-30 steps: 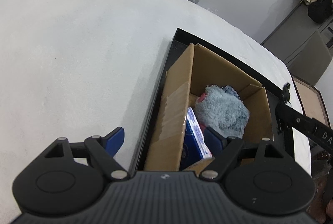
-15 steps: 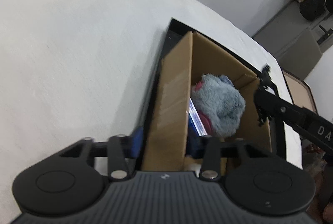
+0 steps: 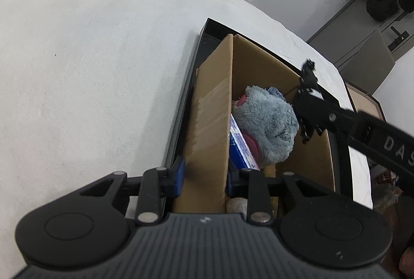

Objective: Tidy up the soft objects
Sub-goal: 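Lower the black-white plush into the box and open the right gripper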

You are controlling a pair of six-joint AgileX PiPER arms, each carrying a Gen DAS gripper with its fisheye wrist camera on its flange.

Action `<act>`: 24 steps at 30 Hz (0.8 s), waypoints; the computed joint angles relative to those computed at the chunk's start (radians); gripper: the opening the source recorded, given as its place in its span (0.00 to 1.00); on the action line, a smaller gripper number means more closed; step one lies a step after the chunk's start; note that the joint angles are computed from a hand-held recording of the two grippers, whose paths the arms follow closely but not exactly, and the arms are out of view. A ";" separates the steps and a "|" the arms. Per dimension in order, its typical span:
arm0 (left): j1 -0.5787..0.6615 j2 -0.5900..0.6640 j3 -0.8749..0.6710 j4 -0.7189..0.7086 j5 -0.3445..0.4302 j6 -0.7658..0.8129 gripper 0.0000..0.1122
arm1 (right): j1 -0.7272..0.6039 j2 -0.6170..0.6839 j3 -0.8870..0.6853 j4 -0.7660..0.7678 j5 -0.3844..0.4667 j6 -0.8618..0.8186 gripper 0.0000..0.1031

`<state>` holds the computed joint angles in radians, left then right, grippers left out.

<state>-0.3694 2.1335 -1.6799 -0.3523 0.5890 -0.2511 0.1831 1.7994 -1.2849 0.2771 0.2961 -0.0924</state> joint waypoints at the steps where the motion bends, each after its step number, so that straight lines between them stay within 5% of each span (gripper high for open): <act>1: 0.000 0.002 -0.002 -0.002 0.001 0.002 0.26 | 0.002 0.004 -0.008 0.004 0.003 -0.004 0.43; 7: 0.006 0.004 -0.004 -0.015 0.004 0.011 0.26 | 0.017 0.037 -0.060 0.018 0.000 0.000 0.44; 11: 0.006 0.007 -0.010 -0.008 0.008 -0.002 0.26 | 0.012 0.047 -0.070 0.082 -0.009 -0.065 0.67; 24: -0.031 -0.003 -0.026 0.163 0.005 -0.179 0.29 | -0.084 0.009 0.002 0.057 0.003 -0.006 0.69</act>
<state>-0.4003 2.1310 -1.7062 -0.1888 0.5935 -0.4302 0.0994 1.8080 -1.2832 0.3338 0.2993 -0.0989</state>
